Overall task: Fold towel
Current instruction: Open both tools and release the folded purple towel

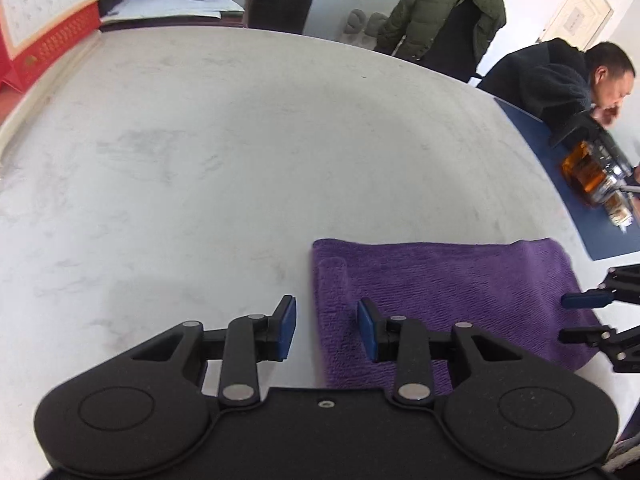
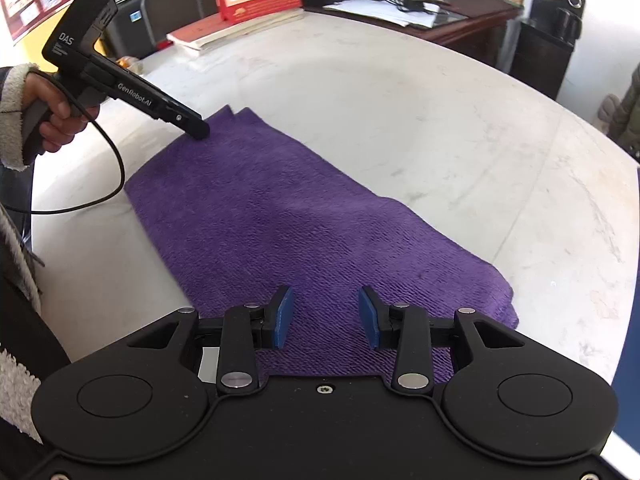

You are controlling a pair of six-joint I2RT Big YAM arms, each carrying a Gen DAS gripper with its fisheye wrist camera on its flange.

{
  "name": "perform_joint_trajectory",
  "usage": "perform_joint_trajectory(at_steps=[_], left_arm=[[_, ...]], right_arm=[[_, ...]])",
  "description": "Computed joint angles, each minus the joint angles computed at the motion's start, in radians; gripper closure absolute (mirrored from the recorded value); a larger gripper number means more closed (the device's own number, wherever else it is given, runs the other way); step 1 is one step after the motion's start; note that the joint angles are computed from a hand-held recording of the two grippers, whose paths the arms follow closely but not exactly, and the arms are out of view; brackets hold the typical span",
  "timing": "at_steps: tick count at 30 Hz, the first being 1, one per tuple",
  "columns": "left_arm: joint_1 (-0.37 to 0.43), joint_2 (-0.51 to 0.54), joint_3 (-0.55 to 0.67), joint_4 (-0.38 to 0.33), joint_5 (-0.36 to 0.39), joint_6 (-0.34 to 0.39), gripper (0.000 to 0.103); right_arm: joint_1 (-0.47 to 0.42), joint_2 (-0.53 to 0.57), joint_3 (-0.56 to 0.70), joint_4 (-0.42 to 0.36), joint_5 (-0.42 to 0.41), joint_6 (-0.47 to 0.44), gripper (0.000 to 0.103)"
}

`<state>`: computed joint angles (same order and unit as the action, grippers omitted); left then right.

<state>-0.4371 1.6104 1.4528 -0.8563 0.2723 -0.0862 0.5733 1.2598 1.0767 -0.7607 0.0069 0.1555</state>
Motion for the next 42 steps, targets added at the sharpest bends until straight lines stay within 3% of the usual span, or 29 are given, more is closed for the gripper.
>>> perform_joint_trajectory(at_steps=[10, 17, 22, 30, 35, 42], left_arm=[[-0.027, -0.047, -0.019, 0.044, 0.047, 0.100, 0.072], [-0.009, -0.022, -0.016, 0.031, 0.003, 0.080, 0.072], [-0.001, 0.009, 0.007, -0.017, 0.032, 0.084, 0.073], [-0.024, -0.023, -0.013, 0.008, 0.097, 0.126, 0.073], [-0.030, -0.003, -0.011, 0.016, 0.037, 0.133, 0.073], [-0.018, 0.030, 0.020, 0.005, 0.036, 0.149, 0.073]], right_arm=[[-0.009, 0.005, -0.018, -0.004, -0.020, 0.047, 0.067], [-0.012, 0.006, -0.016, -0.009, -0.026, 0.038, 0.067], [-0.016, 0.004, -0.018, -0.007, -0.030, 0.039, 0.066], [-0.008, 0.012, -0.012, -0.009, -0.017, 0.048, 0.065], [-0.003, 0.010, -0.015, -0.008, -0.010, 0.048, 0.065], [-0.004, 0.007, -0.021, -0.001, -0.014, 0.050, 0.065]])
